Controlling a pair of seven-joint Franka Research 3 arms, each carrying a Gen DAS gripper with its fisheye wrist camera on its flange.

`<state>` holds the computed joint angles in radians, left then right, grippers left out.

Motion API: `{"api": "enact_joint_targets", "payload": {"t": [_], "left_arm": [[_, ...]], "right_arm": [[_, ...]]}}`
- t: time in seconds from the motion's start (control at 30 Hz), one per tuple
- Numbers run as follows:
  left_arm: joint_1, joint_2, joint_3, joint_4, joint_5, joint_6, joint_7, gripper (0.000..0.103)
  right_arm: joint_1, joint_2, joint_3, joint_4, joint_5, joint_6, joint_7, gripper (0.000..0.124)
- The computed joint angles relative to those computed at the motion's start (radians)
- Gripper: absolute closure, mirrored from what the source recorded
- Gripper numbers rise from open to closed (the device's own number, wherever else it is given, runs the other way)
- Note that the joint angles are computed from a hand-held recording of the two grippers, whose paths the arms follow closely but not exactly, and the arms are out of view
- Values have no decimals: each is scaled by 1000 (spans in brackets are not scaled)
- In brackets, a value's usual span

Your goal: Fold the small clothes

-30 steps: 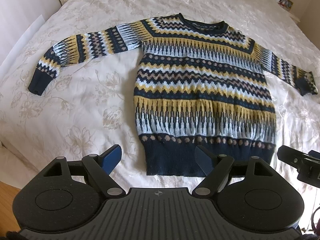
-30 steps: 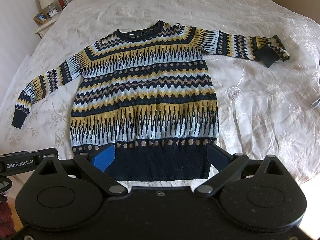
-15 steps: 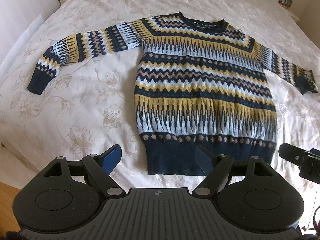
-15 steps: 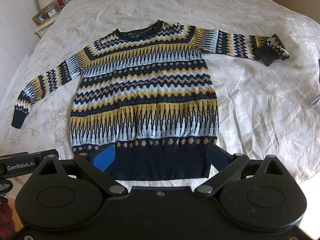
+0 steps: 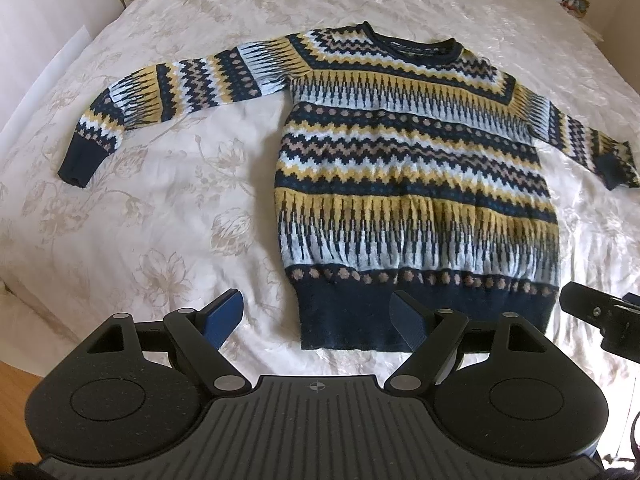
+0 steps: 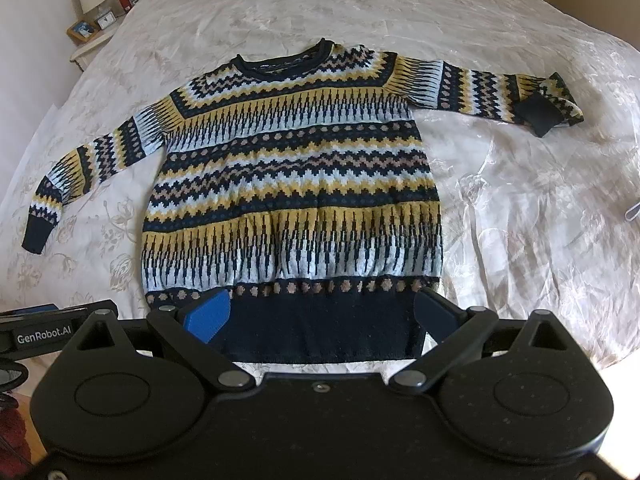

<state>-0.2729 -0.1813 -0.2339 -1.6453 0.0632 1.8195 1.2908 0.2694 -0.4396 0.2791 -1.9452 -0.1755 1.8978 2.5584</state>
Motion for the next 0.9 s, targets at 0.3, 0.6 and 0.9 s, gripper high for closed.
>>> {"api": "enact_joint_targets", "payload": {"t": [0.3,0.6,0.9], "left_arm": [[-1,1,-2,-1,2,-2,-4,23],[-6,5,-7,2,8,-2,-2,23],[-8,13,-8,12,11,-7,1,23]], "right_arm": [[2,5,-2,5,1,-3,-2,25],[0,-4,-4,-5,6,0,-3,25],[-2,-11,-9,-14,23,0,-7,25]]}}
